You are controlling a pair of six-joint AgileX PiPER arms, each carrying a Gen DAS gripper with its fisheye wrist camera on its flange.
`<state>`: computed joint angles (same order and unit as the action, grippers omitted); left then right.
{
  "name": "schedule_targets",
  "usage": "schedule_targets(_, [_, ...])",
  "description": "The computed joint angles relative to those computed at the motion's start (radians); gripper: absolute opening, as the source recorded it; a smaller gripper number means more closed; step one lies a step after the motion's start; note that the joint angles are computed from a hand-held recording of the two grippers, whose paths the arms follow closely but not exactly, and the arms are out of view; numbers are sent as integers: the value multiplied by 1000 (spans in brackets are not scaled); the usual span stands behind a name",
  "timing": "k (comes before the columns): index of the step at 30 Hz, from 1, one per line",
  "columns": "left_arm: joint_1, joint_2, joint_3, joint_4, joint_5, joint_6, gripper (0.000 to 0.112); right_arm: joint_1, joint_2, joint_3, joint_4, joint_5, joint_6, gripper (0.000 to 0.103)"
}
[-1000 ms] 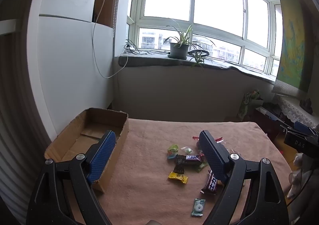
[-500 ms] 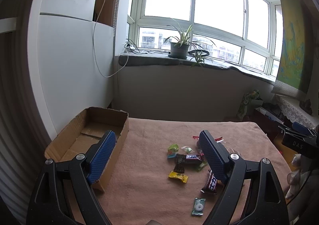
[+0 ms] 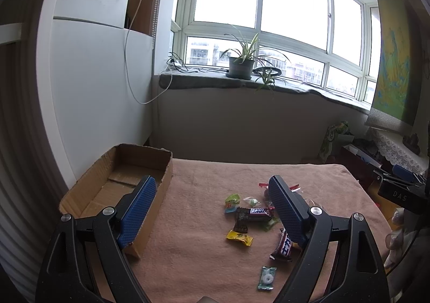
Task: Organize snacks
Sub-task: 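Move the left tool toward the bagged bread loaf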
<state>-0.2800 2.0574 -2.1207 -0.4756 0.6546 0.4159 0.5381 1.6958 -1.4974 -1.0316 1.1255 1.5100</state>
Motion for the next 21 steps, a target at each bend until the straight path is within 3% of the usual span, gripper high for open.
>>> schedule_targets(18, [-30, 9, 10, 11, -9, 33, 86, -24, 9, 40, 26, -52, 19, 103])
schedule_targets(21, [-35, 20, -7, 10, 22, 34, 86, -32, 9, 48, 39, -62, 9, 103])
